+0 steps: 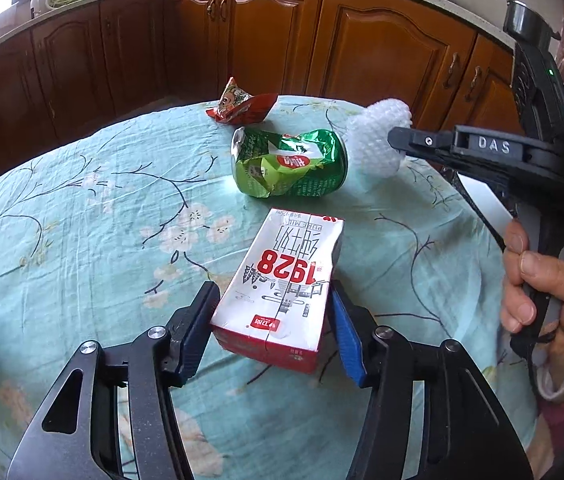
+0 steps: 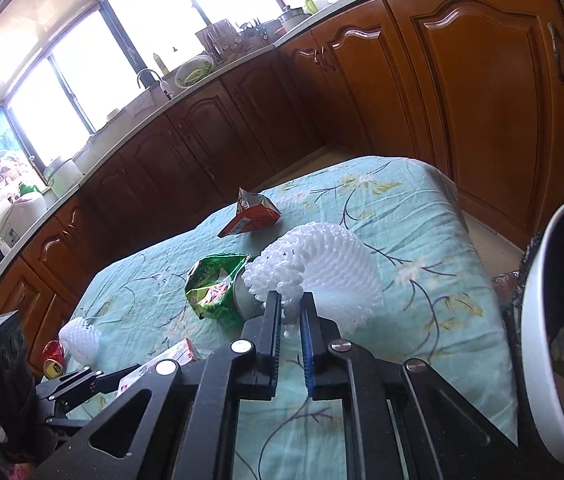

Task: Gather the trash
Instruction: 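Grasp the red-white milk carton with the left tool while the right tool grasps the white foam net, then carry carton and foam net over the bin and open both tools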

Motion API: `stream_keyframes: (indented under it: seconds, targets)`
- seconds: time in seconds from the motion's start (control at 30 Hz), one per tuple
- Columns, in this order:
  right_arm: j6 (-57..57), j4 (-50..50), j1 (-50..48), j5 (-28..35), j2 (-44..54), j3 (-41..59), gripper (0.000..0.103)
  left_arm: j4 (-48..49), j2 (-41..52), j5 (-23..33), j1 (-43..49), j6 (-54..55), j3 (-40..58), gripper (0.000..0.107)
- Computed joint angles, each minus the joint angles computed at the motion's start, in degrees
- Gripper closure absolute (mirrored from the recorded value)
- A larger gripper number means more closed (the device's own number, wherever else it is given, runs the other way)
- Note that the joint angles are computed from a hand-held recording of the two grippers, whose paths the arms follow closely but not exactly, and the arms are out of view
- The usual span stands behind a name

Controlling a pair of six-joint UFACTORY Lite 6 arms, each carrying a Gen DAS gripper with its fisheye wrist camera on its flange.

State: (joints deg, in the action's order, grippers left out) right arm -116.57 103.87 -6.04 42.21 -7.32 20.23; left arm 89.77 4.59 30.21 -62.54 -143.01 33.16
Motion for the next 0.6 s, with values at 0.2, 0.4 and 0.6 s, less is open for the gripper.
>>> stream_keyframes:
  seconds: [0.2, 0.4, 0.6]
  targets:
    - [7.4, -17.8, -16.9, 8.2, -9.9, -5.5, 0.094, -1.1, -0.2, 2.3, -4.5, -3.4, 2.5, 0.056]
    - [8.5, -31.3, -35.8, 18.1, -12.5, -5.9, 0.094, -2.4, 5.4, 4.8, -8.7, -2.5, 10.2, 0.058]
    - [5.8, -39.3, -50.2, 25.0, -11.3, -4.5, 0.094, -2.3, 10.3, 5.3, -10.5, -0.5, 17.9, 0.058]
